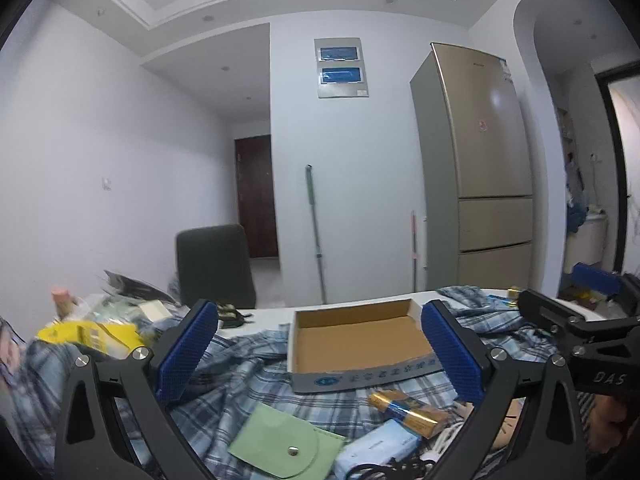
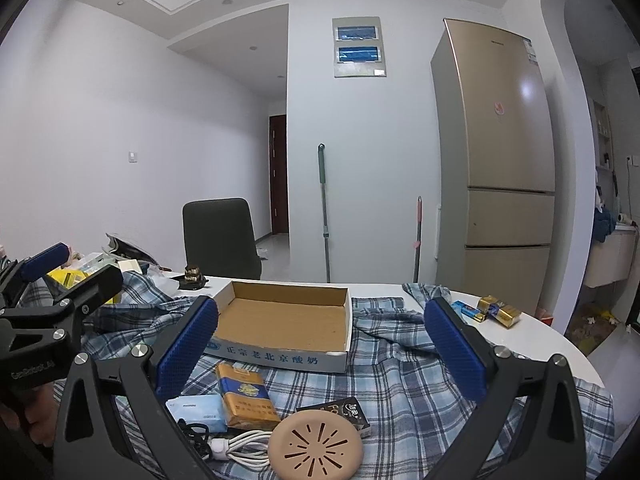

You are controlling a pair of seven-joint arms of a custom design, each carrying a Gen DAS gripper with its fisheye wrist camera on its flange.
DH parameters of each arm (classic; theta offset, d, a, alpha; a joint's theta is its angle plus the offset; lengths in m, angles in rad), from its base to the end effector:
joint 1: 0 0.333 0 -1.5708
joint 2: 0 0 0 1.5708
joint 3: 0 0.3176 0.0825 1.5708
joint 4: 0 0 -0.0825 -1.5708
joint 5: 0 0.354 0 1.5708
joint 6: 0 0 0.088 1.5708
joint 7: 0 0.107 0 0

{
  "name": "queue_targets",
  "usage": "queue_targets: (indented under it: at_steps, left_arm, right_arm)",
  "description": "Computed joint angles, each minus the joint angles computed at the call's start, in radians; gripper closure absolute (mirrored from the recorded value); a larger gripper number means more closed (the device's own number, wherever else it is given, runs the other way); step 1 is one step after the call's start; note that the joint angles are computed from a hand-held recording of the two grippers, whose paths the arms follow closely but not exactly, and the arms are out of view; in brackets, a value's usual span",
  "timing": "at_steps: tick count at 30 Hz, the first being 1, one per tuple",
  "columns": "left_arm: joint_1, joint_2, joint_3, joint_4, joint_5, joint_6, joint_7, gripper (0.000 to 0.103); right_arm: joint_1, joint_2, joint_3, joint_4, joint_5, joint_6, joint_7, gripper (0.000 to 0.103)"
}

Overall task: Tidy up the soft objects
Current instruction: 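Lower the right gripper onto the beige perforated disc and grasp it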

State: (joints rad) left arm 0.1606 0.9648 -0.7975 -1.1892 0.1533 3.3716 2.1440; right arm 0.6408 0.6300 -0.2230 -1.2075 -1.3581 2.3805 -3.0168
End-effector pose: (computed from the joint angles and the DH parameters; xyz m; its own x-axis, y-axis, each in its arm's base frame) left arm 0.7411 -0.1948 0.4779 -0.4891 -0.8684 -0.0814 -0.0692 0.1317 -0.9889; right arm 0.6650 0.3422 0.4976 -0.3527 -0.9357 -0.0031 -0.2168 0.0850 -0.9725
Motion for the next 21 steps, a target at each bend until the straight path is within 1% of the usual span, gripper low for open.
queue_targets:
  at_steps: [1,2,3,4,5,6,8,10,12,14,15,17,19,21]
  left_arm:
    - [-0.018,-0.017,0.037,-0.008,-0.008,0.025,0.002,0.000]
    - [-0.021,-0.027,0.049,-0.017,-0.004,0.039,-0.003,0.000]
    - [-0.019,-0.033,0.051,-0.025,0.001,0.041,-0.013,0.000]
    - [-0.008,-0.038,0.039,-0.033,0.012,0.031,-0.025,0.000]
    - [0.009,-0.042,0.018,-0.043,0.022,0.014,-0.034,0.000]
    - [0.015,-0.051,0.013,-0.052,0.018,0.003,-0.041,0.000]
    - [0.015,-0.068,0.020,-0.067,-0.001,-0.004,-0.047,0.000]
    - [0.012,-0.087,0.035,-0.086,-0.022,-0.011,-0.053,0.000]
    - [0.006,-0.112,0.060,-0.110,-0.051,-0.031,-0.059,0.000]
    - [0.019,-0.121,0.048,-0.136,-0.062,-0.047,-0.043,0.000]
    - [0.025,-0.126,0.045,-0.152,-0.073,-0.047,-0.037,0.000]
    - [0.024,-0.135,0.054,-0.166,-0.098,-0.063,-0.028,0.000]
    - [0.023,-0.139,0.059,-0.168,-0.132,-0.095,-0.019,0.000]
    - [0.020,-0.145,0.068,-0.170,-0.167,-0.135,-0.008,0.000]
  right_arm:
    - [0.003,-0.003,0.001,0.000,0.007,-0.014,-0.004,0.000]
    - [0.007,0.001,0.001,0.009,0.018,-0.042,-0.009,0.000]
    - [0.009,0.003,0.004,0.017,0.033,-0.064,-0.012,0.000]
    - [0.005,0.000,0.008,0.016,0.044,-0.063,-0.007,0.000]
    - [-0.001,-0.005,0.012,0.011,0.053,-0.046,-0.005,0.000]
    - [-0.005,-0.006,0.017,0.012,0.065,-0.043,-0.013,0.000]
    - [-0.007,-0.011,0.020,0.009,0.081,-0.042,-0.029,0.000]
    - [-0.019,-0.018,0.034,0.008,0.120,-0.040,-0.075,0.000]
    - [-0.048,-0.036,0.059,-0.010,0.180,0.004,-0.133,0.000]
    - [-0.091,-0.059,0.098,-0.044,0.278,0.073,-0.212,0.000]
    - [-0.096,-0.068,0.102,-0.062,0.307,0.089,-0.223,0.000]
    - [-0.092,-0.083,0.098,-0.092,0.337,0.092,-0.230,0.000]
    - [-0.091,-0.085,0.102,-0.103,0.371,0.069,-0.267,0.000]
    - [-0.104,-0.084,0.115,-0.112,0.417,0.065,-0.313,0.000]
